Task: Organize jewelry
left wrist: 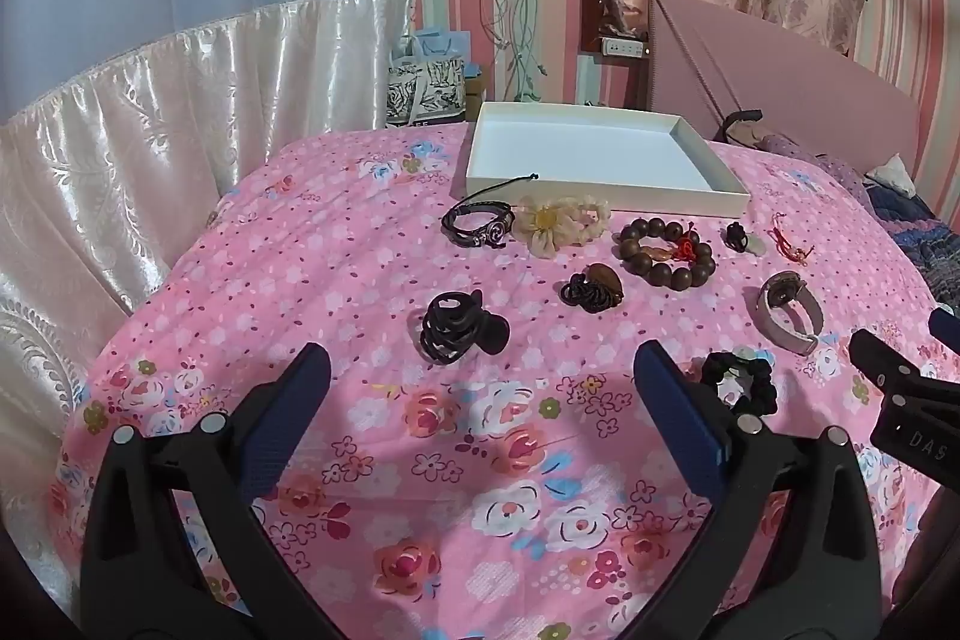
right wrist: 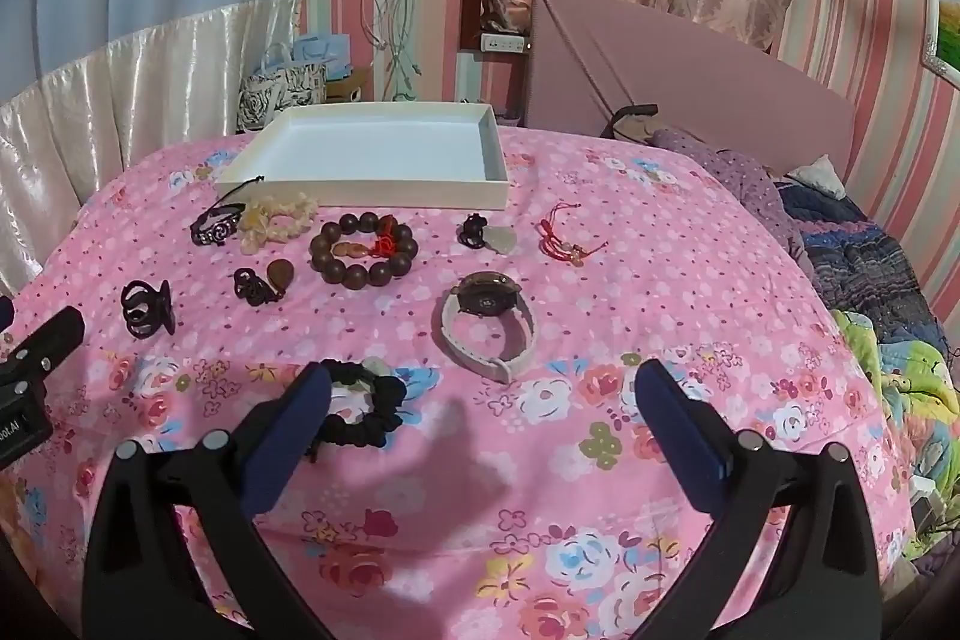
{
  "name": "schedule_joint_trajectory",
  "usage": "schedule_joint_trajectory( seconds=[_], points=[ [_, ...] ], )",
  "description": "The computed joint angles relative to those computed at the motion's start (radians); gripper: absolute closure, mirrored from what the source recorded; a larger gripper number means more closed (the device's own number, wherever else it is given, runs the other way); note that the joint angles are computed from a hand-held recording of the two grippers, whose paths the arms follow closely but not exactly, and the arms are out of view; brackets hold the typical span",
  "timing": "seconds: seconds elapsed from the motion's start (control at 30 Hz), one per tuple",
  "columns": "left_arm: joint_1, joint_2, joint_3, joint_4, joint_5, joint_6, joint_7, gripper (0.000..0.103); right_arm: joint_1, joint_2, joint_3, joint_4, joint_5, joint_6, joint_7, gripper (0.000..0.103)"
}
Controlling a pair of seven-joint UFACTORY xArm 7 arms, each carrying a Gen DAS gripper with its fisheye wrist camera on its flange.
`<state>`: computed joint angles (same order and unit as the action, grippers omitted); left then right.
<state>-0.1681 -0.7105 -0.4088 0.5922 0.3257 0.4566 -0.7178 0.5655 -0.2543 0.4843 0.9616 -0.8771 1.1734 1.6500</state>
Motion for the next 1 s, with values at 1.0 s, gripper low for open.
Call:
schedule_joint_trajectory(
  seconds=[1.0],
  points=[
    [0.006,0.004,-0.008,0.001,0.016,-0.001,-0.014,0.003,0.011,0.007,-0.003,-0.01,-0.003,0.005,0.011,0.002]
  ],
)
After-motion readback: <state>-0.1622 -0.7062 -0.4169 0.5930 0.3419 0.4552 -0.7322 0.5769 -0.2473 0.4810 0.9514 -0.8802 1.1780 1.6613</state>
